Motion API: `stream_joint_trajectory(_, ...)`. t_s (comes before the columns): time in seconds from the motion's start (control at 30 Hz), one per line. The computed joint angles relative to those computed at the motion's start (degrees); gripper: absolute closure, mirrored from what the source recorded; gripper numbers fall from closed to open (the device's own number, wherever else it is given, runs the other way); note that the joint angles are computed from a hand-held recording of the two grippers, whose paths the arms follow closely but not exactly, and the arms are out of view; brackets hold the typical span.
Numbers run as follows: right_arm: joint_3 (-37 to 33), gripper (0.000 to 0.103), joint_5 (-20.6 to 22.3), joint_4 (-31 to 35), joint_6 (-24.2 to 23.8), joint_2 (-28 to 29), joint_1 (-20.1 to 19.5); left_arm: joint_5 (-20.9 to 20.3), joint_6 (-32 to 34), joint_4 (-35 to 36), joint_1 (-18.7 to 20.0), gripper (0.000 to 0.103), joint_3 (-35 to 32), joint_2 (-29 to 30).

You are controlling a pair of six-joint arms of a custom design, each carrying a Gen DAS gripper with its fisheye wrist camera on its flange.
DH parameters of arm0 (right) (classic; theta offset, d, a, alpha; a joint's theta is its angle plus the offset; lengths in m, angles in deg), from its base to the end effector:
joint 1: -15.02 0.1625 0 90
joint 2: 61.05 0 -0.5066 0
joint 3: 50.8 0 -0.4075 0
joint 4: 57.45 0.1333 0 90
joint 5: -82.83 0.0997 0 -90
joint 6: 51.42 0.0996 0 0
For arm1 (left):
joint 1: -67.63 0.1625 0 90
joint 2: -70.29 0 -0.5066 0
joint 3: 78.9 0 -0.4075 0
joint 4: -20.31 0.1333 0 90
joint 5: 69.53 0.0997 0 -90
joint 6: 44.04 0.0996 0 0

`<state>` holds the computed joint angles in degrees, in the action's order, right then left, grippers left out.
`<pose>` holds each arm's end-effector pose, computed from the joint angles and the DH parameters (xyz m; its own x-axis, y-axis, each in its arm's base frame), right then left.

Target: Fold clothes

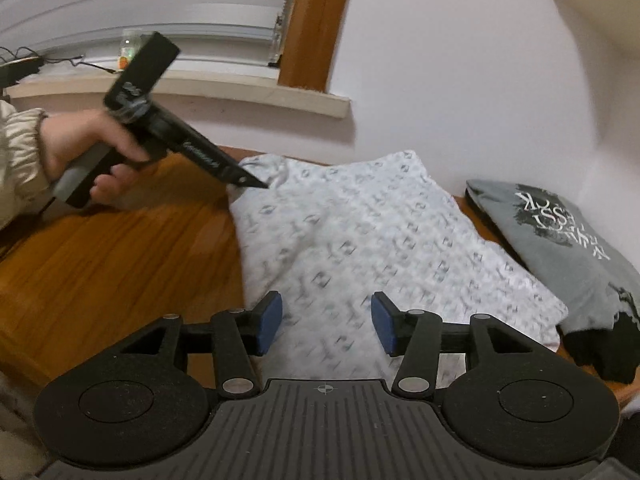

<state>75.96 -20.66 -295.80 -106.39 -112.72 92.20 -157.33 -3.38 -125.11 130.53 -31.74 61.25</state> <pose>-0.0126 -0.5515 0.2337 -0.5681 0.0189 0.8227 -0.6991 0.5163 -0.4947 -0.3087 -0.9043 -0.0748 -0.3954 0.8914 -0.2216 0.9129 0.3548 -0.2017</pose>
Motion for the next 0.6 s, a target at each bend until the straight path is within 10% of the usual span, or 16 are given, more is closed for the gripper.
stream_joint_trajectory(0.2,0.6,0.055,-3.4,-0.1,-3.4,1.2,1.0,-3.3,0.1,2.7,0.7,0.079,-2.0,0.7)
stream_joint_trajectory(0.3,0.7,0.091,-6.0,0.5,-3.8,1.0,0.8,-3.4,0.2,-2.4,0.5,0.095,0.7,-0.1)
stream_joint_trajectory(0.6,4.2,0.095,-9.7,2.1,-4.1,-1.4,1.8,-0.6,0.4,-4.0,0.5,0.099,0.8,-0.8)
